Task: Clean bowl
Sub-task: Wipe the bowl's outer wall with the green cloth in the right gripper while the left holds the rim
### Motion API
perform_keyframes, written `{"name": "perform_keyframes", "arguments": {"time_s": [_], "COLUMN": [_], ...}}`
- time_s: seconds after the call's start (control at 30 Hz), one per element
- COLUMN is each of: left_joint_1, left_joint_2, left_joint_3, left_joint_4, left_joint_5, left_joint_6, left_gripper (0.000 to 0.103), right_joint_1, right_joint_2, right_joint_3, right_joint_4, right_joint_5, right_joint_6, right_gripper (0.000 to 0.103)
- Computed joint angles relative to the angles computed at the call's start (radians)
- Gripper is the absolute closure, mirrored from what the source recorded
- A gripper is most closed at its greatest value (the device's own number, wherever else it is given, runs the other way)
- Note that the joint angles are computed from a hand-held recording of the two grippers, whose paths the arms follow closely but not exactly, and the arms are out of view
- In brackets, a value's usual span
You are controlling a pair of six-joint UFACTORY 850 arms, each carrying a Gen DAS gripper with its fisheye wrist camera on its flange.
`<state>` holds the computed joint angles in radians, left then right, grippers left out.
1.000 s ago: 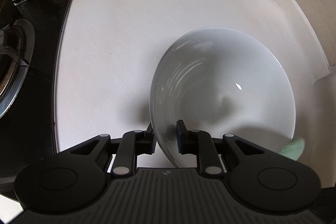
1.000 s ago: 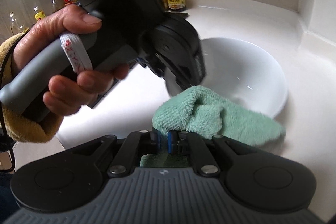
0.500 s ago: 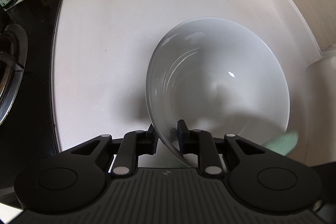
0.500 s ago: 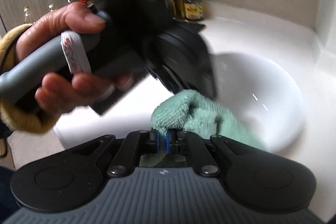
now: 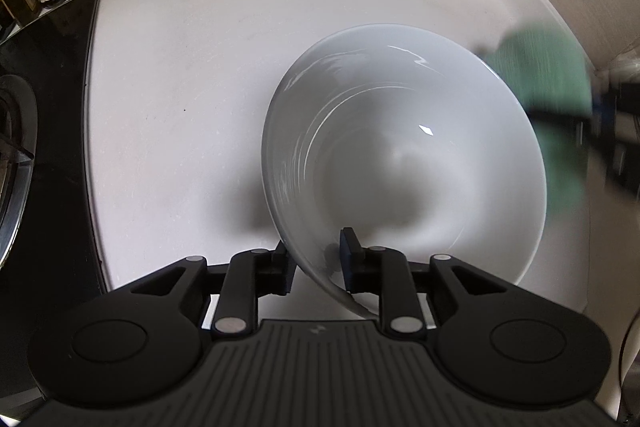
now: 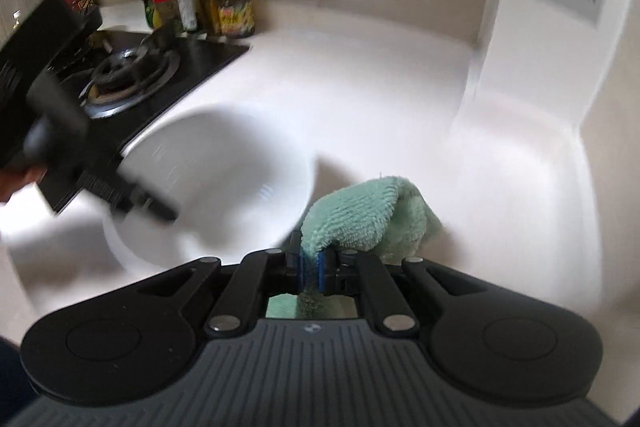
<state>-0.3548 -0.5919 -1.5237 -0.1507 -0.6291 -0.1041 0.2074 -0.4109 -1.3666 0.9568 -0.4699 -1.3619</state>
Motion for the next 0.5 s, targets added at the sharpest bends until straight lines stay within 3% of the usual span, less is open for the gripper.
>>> {"name": "perform_keyframes", "arguments": {"time_s": [0.07,0.13,0.17,0.27,0.4,0.5], "left_joint_1": [0.003,0.005,0.004,0.008,0.022,0.033], "left_joint_2": [-0.006,-0.017,-0.025,-0.041,-0.078,-0.104], "left_joint_3": [-0.008,-0.024,-0.035,-0.062,-0.124,-0.167], "left_joint_4": [0.006,0.015,0.023,0.046,0.079,0.097], "left_joint_5": [-0.003,-0.013,-0.017,-0.033,-0.073,-0.116], "left_joint_6": [0.003,0.022,0.037,0.114,0.175,0.034], "left_gripper": [0.075,0.075,0.075,0.074,0.073,0.074], "right_joint_1": [0.001,0.009,0.023,0.071,0.096,0.092], "right_joint_2": [-0.022,-0.065,-0.106,-0.217,-0.328,-0.353], "right_joint_3": [-0.058,-0.14,-0.208,-0.358,-0.47,-0.474], "right_joint_4": [0.034,-0.007,-0.07,-0.252,-0.336,-0.302], "right_joint_5": [-0.08,-0.213,-0.314,-0.47,-0.497,-0.454], "right_joint_6": [-0.127,-0.213,-0.263,-0.33,-0.251,-0.174], "right_gripper": [0.098,0.098,0.098,0.098,0.099,0.099]}}
